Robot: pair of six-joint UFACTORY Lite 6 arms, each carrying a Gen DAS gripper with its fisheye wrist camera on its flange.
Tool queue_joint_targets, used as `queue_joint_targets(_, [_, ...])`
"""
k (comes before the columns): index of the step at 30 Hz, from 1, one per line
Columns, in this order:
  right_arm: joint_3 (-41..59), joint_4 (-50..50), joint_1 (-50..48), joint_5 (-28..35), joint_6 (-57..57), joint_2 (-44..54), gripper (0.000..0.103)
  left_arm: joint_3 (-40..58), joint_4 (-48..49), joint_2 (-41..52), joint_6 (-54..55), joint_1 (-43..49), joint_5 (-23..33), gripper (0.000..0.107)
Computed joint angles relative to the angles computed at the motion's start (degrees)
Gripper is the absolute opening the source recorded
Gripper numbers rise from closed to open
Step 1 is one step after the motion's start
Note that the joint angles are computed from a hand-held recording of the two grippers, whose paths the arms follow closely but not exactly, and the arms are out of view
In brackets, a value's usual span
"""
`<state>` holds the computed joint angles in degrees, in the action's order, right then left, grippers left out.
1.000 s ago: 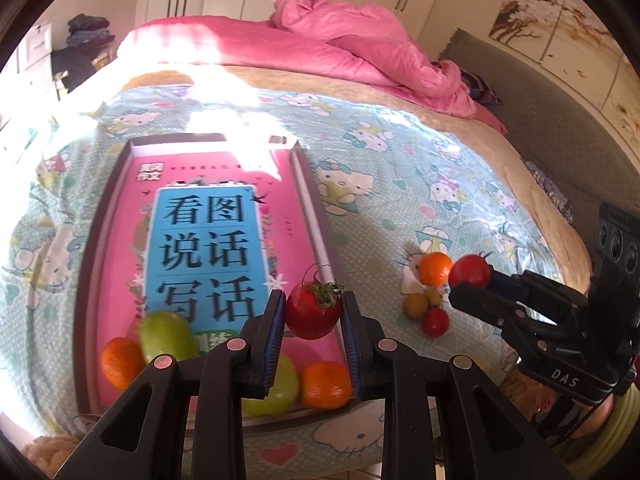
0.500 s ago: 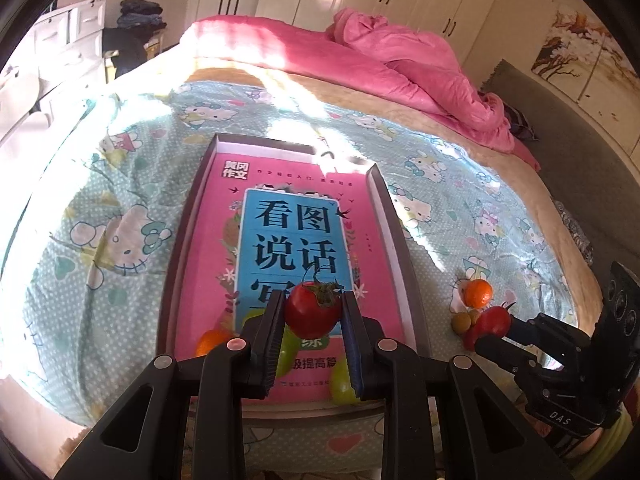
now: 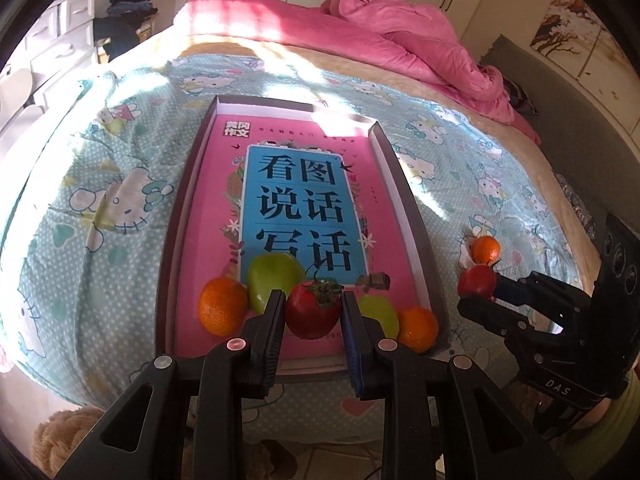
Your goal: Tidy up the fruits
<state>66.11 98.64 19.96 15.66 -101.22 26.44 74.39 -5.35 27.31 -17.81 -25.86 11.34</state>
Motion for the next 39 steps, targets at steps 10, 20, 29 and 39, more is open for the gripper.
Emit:
queue_joint_targets(10, [1.84,-1.09,0.56,-1.51,0.78,2.3,0.032,4.39,3.64,5.41,-3.23,-2.23,4.13,0.028])
queue_joint_targets(20, [5.89,-4.85,1.44,-2.84,5.36,5.84,0.032,8.04,7.24,9.14,-6.94,-3.06,7.67,0.028])
queue_joint_targets(29, [10.28,-10.7,2.2,-4.14,11.6,9.36,0.032,10.1,5.08,11.14,-5.38,-2.72,9.15,0.028])
queue_joint_targets(39, [19.48,-36.99,3.34,-4.59,37.78,16.08,0.032,11.31,3.34,12.36,-3.8,-2.72,9.57,0.028])
